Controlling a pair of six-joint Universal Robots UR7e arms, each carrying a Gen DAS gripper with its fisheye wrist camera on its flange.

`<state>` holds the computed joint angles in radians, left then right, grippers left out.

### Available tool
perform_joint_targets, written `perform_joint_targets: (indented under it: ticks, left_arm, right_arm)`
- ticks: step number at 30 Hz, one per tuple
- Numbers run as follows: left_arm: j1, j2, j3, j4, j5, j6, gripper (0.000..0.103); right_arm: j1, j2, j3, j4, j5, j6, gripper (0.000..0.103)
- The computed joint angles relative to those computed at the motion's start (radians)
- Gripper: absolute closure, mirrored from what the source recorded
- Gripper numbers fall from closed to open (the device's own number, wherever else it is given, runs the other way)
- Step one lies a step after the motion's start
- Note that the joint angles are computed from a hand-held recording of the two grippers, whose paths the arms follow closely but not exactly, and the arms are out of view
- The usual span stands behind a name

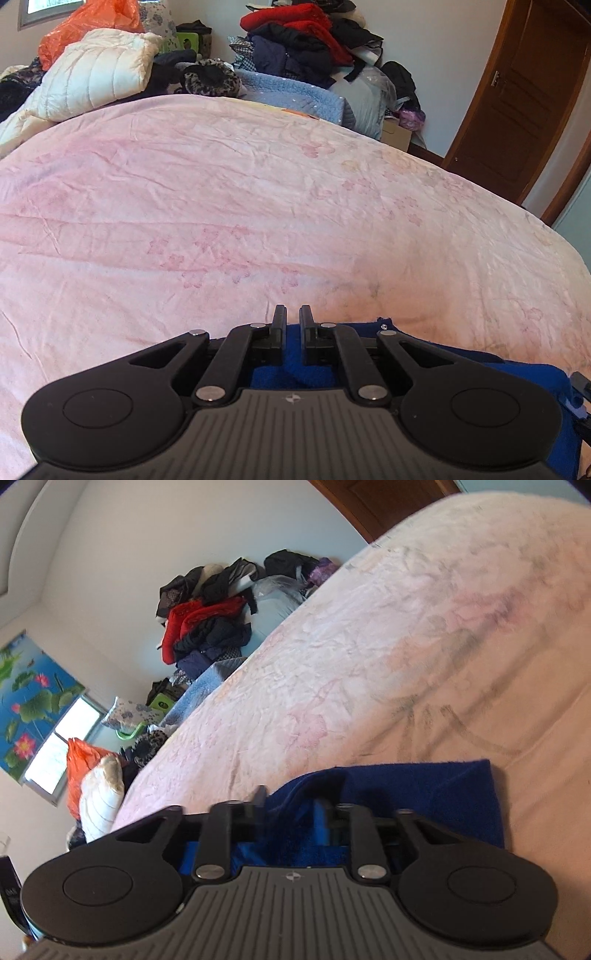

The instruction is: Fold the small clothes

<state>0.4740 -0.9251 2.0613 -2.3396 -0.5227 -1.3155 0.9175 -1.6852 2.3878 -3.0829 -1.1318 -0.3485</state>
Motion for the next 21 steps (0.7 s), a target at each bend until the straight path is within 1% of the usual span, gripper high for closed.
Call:
perform_joint_targets:
  ticks: [2, 3, 4, 5, 6, 7, 8, 9, 11, 13, 14, 15, 16, 17, 18, 19, 20, 21]
  left_arm:
    - [-0.003, -0.013, 0.002, 0.038, 0.007, -0.019, 0.093]
    - [-0.004, -0.022, 0.006, 0.053, 0.004, -0.030, 0.088]
    - [-0.005, -0.028, 0.007, 0.075, -0.002, -0.048, 0.083]
    - [-0.008, -0.034, 0.010, 0.092, -0.008, -0.061, 0.079]
    - [-0.013, -0.035, 0.013, 0.105, -0.011, -0.068, 0.072]
    - [-0.021, -0.033, 0.017, 0.115, -0.008, -0.069, 0.067]
    - [-0.031, -0.026, 0.018, 0.126, -0.002, -0.063, 0.066]
    - [-0.042, -0.011, 0.012, 0.146, 0.006, -0.049, 0.063]
    - [-0.059, 0.025, -0.012, 0.188, 0.019, -0.008, 0.063]
    - [-0.071, 0.063, -0.034, 0.207, 0.026, 0.042, 0.062]
    - [-0.073, 0.081, -0.046, 0.213, 0.024, 0.064, 0.060]
    - [-0.073, 0.094, -0.056, 0.227, 0.021, 0.067, 0.054]
    - [-0.071, 0.105, -0.064, 0.248, 0.017, 0.056, 0.049]
    - [-0.068, 0.112, -0.071, 0.273, 0.016, 0.037, 0.049]
    - [-0.063, 0.115, -0.077, 0.306, 0.012, 0.011, 0.049]
    - [-0.059, 0.114, -0.082, 0.345, 0.004, -0.023, 0.049]
    - [-0.055, 0.108, -0.082, 0.372, -0.005, -0.050, 0.049]
    - [-0.053, 0.100, -0.076, 0.378, -0.011, -0.066, 0.048]
  right_arm:
    - [-0.009, -0.006, 0.008, -0.038, 0.009, 0.015, 0.040]
    - [-0.011, -0.012, 0.014, -0.061, 0.008, 0.022, 0.038]
    - [-0.012, -0.016, 0.021, -0.088, 0.006, 0.028, 0.037]
    - [-0.014, -0.023, 0.028, -0.115, 0.009, 0.027, 0.038]
    - [-0.015, -0.028, 0.035, -0.132, 0.018, 0.017, 0.038]
    - [-0.012, -0.034, 0.039, -0.135, 0.026, -0.001, 0.038]
    - [-0.007, -0.041, 0.041, -0.126, 0.033, -0.025, 0.038]
    - [0.005, -0.047, 0.034, -0.090, 0.034, -0.062, 0.038]
    - [0.035, -0.047, 0.018, -0.014, 0.027, -0.117, 0.037]
    - [0.063, -0.034, -0.003, 0.064, 0.015, -0.145, 0.032]
    - [0.077, -0.020, -0.019, 0.104, 0.002, -0.155, 0.028]
    - [0.091, -0.002, -0.030, 0.119, -0.023, -0.160, 0.026]
    - [0.121, 0.017, -0.034, 0.099, -0.085, -0.156, 0.025]
    - [0.151, 0.041, -0.034, 0.049, -0.171, -0.147, 0.024]
    - [0.182, 0.069, -0.031, -0.029, -0.269, -0.137, 0.025]
    - [0.199, 0.089, -0.020, -0.107, -0.325, -0.137, 0.024]
    - [0.204, 0.095, -0.008, -0.168, -0.351, -0.136, 0.025]
    - [0.200, 0.086, 0.004, -0.201, -0.355, -0.128, 0.023]
